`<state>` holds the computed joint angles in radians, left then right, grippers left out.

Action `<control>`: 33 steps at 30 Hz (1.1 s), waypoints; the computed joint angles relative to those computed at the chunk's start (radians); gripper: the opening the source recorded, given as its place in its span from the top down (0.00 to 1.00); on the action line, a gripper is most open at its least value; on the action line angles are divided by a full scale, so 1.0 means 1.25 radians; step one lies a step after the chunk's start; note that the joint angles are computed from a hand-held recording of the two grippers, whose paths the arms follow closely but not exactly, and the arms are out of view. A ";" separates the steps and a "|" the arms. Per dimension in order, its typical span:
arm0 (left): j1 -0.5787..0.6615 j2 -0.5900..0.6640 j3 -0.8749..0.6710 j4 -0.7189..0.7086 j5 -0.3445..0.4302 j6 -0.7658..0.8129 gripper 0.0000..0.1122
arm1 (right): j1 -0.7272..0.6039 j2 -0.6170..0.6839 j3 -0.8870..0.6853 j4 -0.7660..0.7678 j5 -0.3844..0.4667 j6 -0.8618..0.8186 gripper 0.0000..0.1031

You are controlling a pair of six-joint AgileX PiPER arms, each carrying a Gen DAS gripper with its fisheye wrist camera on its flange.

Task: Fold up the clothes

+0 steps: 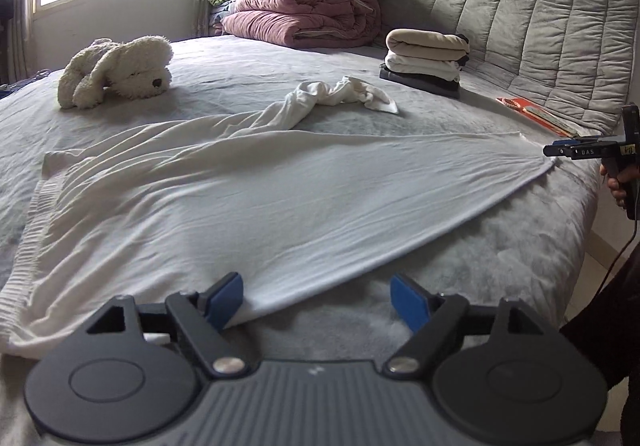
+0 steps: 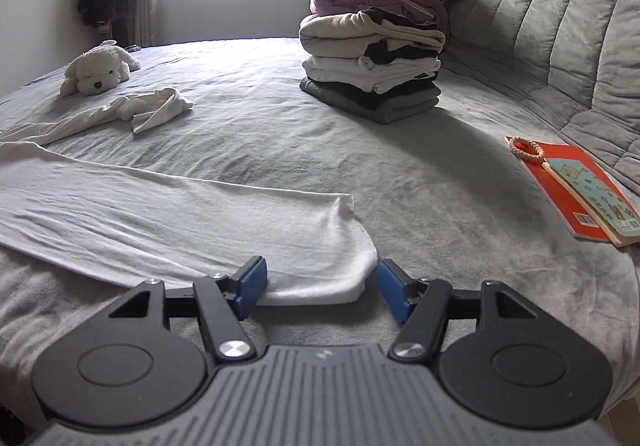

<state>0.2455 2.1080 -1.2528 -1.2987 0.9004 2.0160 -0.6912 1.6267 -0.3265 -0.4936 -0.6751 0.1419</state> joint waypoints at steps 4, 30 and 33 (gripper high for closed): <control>-0.008 -0.001 -0.012 -0.066 -0.030 0.001 0.26 | 0.099 -0.019 -0.024 -0.002 0.006 0.055 0.37; -0.007 0.110 -0.361 0.253 -0.107 -0.489 0.25 | 0.411 0.082 -0.282 0.155 0.253 0.184 0.32; -0.006 0.167 -0.480 0.279 -0.065 -0.631 0.26 | 0.462 0.110 -0.341 0.160 0.283 0.223 0.32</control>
<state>0.2382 2.3169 -1.8527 -0.9496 0.8197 1.2268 -0.1142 1.7647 -0.7531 -0.2933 -0.3207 0.4205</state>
